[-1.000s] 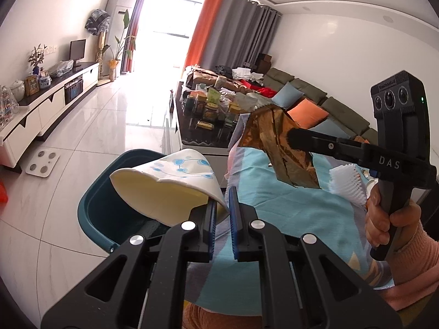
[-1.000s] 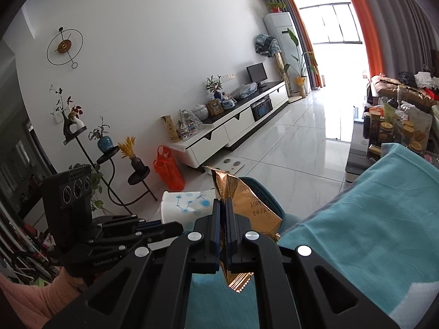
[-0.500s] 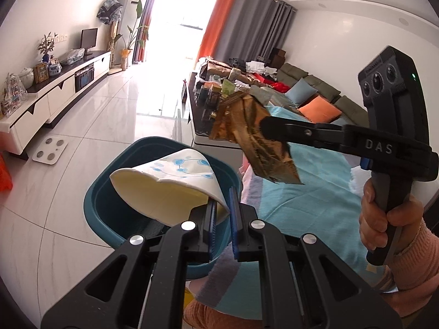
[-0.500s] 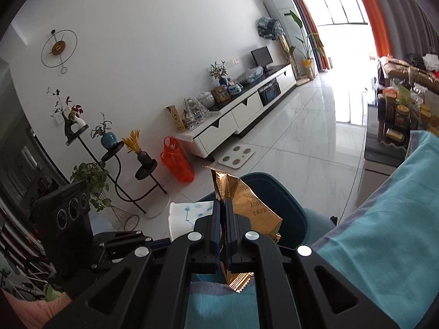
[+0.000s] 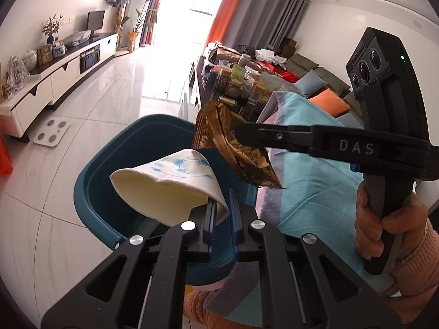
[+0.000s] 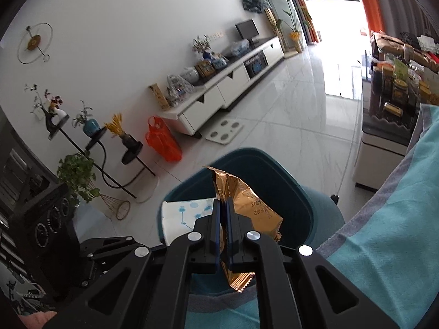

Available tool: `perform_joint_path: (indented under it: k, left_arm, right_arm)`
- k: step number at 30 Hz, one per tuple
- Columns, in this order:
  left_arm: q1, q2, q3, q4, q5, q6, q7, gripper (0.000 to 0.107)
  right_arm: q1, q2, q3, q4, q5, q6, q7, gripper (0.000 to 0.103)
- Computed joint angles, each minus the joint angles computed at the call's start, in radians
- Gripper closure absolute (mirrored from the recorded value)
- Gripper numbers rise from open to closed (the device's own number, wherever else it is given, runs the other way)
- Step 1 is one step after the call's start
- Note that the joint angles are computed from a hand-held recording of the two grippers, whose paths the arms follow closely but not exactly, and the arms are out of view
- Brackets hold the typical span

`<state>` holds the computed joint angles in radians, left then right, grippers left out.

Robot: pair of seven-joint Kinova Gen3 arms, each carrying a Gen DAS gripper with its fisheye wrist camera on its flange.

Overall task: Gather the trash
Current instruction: 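Carry the cup and foil wrapper to the bin and release both, then grasp the white foam net with the left tool while the right tool grasps a paper cup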

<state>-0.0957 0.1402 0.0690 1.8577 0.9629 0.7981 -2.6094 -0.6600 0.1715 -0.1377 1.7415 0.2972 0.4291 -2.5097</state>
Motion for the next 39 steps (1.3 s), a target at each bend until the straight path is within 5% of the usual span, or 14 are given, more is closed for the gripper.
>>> perform_joint_path:
  k: [13, 23, 31, 39]
  left_arm:
    - [0.019, 0.08, 0.061, -0.019, 0.008, -0.096, 0.07, 0.086]
    - [0.05, -0.047, 0.049, 0.079, 0.208, -0.159, -0.134, 0.06]
    - [0.15, -0.088, 0.04, 0.091, 0.336, -0.099, -0.293, 0.04]
    - [0.298, -0.004, 0.12, 0.005, 0.282, -0.128, -0.24, 0.038]
  right_arm:
    - [-0.009, 0.017, 0.016, -0.011, -0.014, 0.037, -0.027, 0.091]
    - [-0.056, -0.142, -0.023, 0.11, 0.284, 0.039, -0.311, 0.081]
    - [0.009, -0.344, -0.211, 0.229, 0.52, 0.193, -0.57, 0.071]
    - [0.105, -0.547, -0.401, 0.313, 0.47, 0.402, -0.645, 0.07]
